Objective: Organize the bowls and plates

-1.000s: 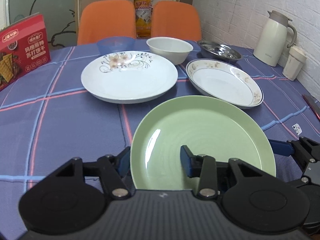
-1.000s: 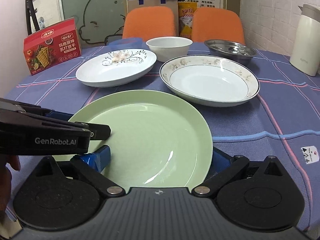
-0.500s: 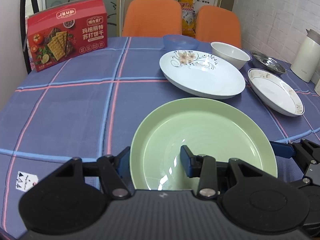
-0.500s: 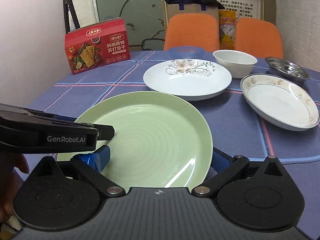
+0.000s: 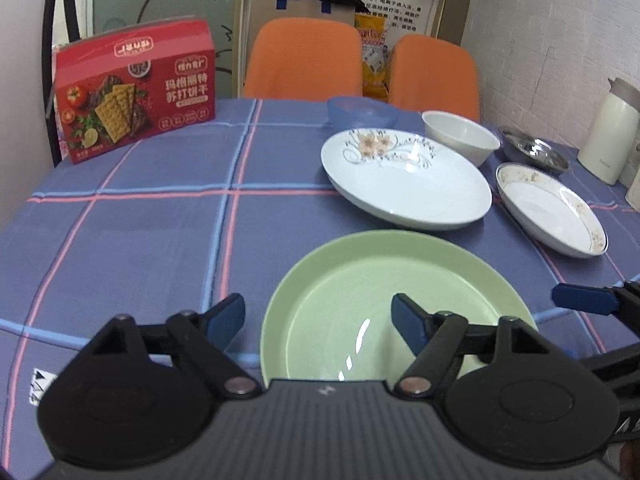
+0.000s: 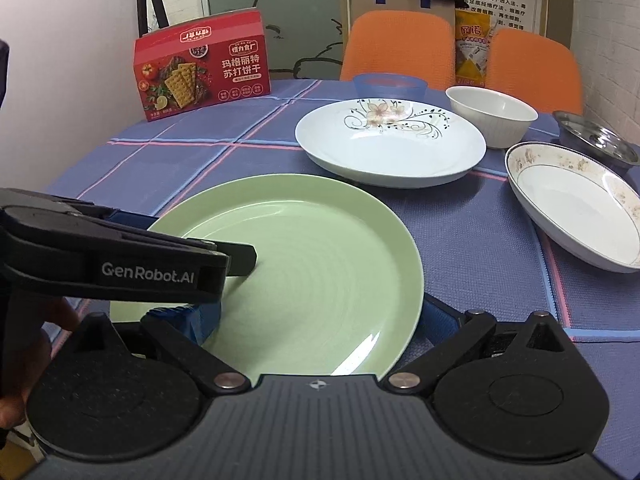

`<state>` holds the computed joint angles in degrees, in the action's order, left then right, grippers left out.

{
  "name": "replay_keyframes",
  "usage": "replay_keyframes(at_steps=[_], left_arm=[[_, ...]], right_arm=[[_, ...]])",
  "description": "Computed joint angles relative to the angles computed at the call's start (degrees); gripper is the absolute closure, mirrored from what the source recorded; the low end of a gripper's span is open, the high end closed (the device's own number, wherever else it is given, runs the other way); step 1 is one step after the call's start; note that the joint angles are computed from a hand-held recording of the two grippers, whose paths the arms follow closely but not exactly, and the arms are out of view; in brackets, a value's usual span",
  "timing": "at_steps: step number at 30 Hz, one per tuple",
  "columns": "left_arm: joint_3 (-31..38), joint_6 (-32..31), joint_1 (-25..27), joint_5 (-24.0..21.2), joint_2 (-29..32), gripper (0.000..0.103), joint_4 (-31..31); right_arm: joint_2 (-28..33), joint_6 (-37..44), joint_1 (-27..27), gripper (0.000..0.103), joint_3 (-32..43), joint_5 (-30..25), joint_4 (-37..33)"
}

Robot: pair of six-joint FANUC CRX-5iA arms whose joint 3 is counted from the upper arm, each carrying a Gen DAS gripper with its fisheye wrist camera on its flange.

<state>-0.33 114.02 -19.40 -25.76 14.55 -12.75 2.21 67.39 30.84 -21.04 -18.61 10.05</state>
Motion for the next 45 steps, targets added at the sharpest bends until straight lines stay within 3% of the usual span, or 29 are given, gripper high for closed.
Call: replay_keyframes(at_steps=[2,6,11,18,24,27,32,39,42,45], left_arm=[[0.6,0.9,0.3,0.3,-0.4,0.028,-0.7],[4.6,6.5,-1.4,-3.5,0.5,0.028,-7.3],[6.9,8.2,-3.1,-5.0,1.7,0.028,-9.0],[9.2,11.1,-5.2,-5.8,2.6,0.028,-13.1],[11.2,7.5,-3.9,-5.6,4.9,0.028,-10.1],[13.0,4.6,-2.5,-5.6,6.6,0.028,-7.5],[17.3,-5.8,2.1,-4.0,11.3,0.028,4.0],[33.3,-13.7,5.2,-11.0,23.9,0.028,15.6],[37.9,-14.8,5.1,-14.1,27.3,0.028,15.9],[37.9,-16.2,5.2,-14.4,28.0,0.028,17.2]], right_arm=[[-1.7,-1.2,-1.5,0.013,-0.9,1.7,-0.7],[-4.1,-24.1,-5.6,0.013,-7.6,9.0,21.7],[-3.7,-28.1,-7.3,0.013,-7.4,7.6,24.5],[-0.5,-13.2,-5.7,0.013,2.8,-6.7,3.9],[-1.2,-13.0,-6.6,0.013,1.9,-3.1,4.6],[1.0,-8.8,-7.4,0.013,5.1,-3.7,1.9],[6.1,-3.5,-8.7,0.013,10.8,-2.2,0.4],[16.4,11.4,-12.5,0.013,26.7,-5.2,-13.9],[20.0,13.5,-13.2,0.013,31.5,-6.6,-14.8],[22.4,14.7,-13.6,0.013,34.6,-9.4,-15.2]])
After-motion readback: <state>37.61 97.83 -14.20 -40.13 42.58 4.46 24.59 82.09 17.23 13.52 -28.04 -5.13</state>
